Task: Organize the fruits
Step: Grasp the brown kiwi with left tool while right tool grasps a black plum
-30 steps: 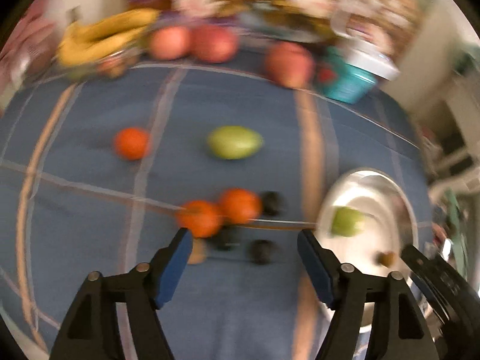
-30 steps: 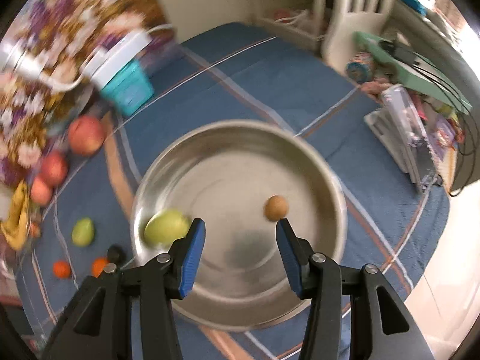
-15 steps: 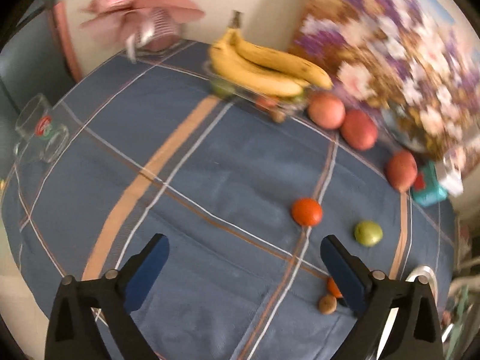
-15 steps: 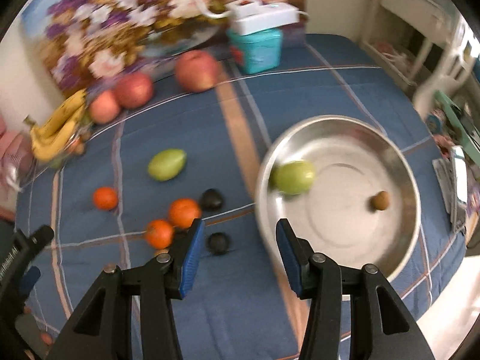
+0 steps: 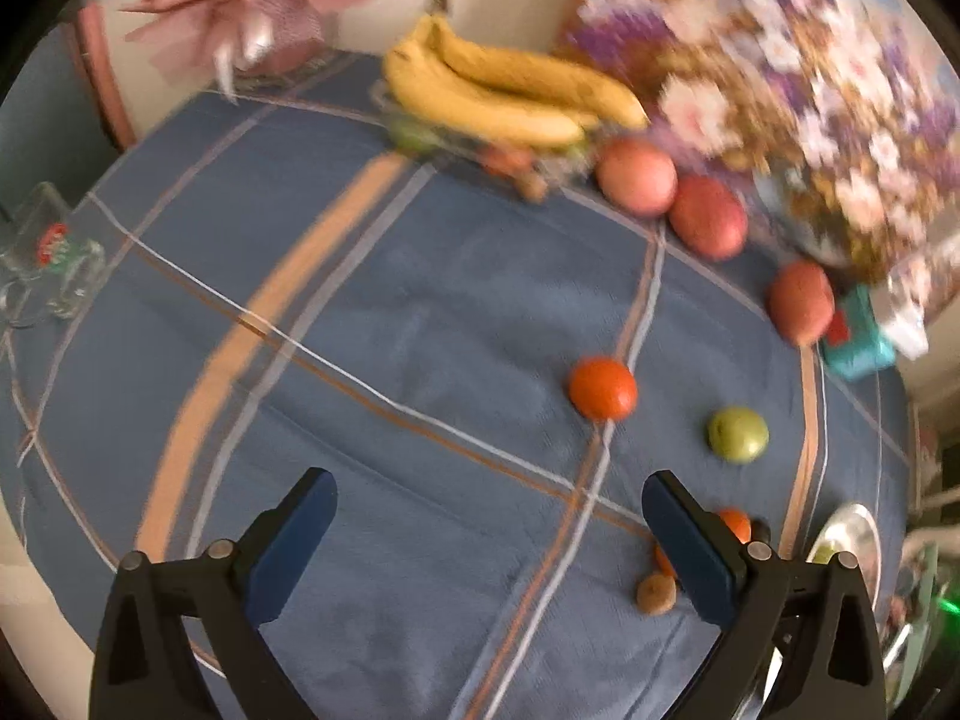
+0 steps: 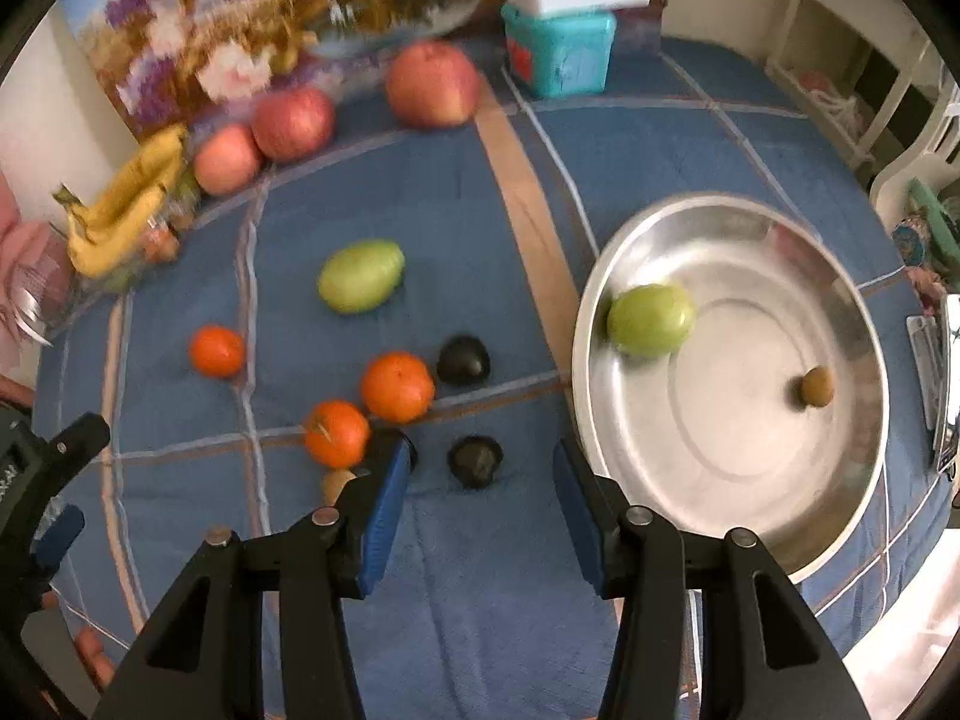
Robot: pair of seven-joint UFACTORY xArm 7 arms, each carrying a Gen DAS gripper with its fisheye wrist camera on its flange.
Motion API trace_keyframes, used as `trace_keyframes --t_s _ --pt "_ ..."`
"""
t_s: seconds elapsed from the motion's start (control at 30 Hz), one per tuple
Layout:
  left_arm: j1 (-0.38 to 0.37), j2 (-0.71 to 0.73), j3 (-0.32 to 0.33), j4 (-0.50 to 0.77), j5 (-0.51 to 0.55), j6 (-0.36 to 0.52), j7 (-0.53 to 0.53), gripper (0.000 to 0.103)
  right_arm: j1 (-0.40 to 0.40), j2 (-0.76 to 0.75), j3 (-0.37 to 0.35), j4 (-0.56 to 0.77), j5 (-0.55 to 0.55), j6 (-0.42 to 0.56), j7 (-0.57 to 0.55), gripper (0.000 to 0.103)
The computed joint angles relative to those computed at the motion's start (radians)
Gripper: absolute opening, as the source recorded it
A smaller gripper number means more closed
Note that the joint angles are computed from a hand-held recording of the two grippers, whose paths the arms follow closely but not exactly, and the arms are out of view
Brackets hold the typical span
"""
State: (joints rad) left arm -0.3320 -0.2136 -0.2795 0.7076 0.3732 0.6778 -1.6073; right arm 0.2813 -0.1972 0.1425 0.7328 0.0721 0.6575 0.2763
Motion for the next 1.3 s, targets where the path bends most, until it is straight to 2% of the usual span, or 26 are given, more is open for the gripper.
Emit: trace_keyframes --t_s 0.13,0.43,0.63,0.73,0.83,0.9,0.97,1.1,1.17,1.23,1.3 --pt "-0.016 0.076 0.014 0.007 -0.028 -0.127 0.047 0.103 0.002 0.051 -0.004 0.01 0.016 0.017 -0.012 0.051" --pt "-0.071 0.196 0.051 0.066 -0.157 -0.175 0.172 0.103 0.007 0.112 0.01 0.013 -0.033 -0.021 0.01 0.051" --pt "-0.091 0.237 0.062 0.077 -0.258 -0.223 0.261 0.103 0.014 0.142 0.006 0.012 -0.006 -0.058 -0.018 0.051" --pt "-0.098 0.252 0.063 0.08 -0.303 -0.263 0.307 0.102 0.011 0.144 0.008 0.005 -0.046 -0.079 0.007 0.042" --pt "-0.106 0.272 0.059 0.089 -0.363 -0.292 0.355 0.101 0.015 0.145 0.004 0.001 -0.004 -0.095 -0.034 0.034" --pt "-0.113 0.279 0.056 0.089 -0.392 -0.309 0.381 0.097 0.017 0.144 0.006 -0.003 -0.005 -0.102 -0.037 0.031" --pt "-0.118 0.296 0.052 0.098 -0.424 -0.327 0.413 0.086 0.021 0.14 0.008 -0.008 0.003 -0.112 -0.049 0.027" --pt "-0.124 0.32 0.038 0.099 -0.515 -0.388 0.466 0.071 0.026 0.133 0.012 -0.016 -0.008 -0.119 -0.05 0.026" --pt "-0.12 0.33 0.025 0.093 -0.579 -0.429 0.511 0.056 0.029 0.121 0.014 -0.023 -0.005 -0.117 -0.052 0.026" --pt "-0.114 0.341 0.014 0.092 -0.637 -0.462 0.561 0.044 0.029 0.124 0.012 -0.033 -0.009 -0.13 -0.06 0.026" --pt "-0.109 0.342 0.005 0.085 -0.676 -0.484 0.599 0.039 0.03 0.122 0.015 -0.036 -0.024 -0.131 -0.056 0.026"
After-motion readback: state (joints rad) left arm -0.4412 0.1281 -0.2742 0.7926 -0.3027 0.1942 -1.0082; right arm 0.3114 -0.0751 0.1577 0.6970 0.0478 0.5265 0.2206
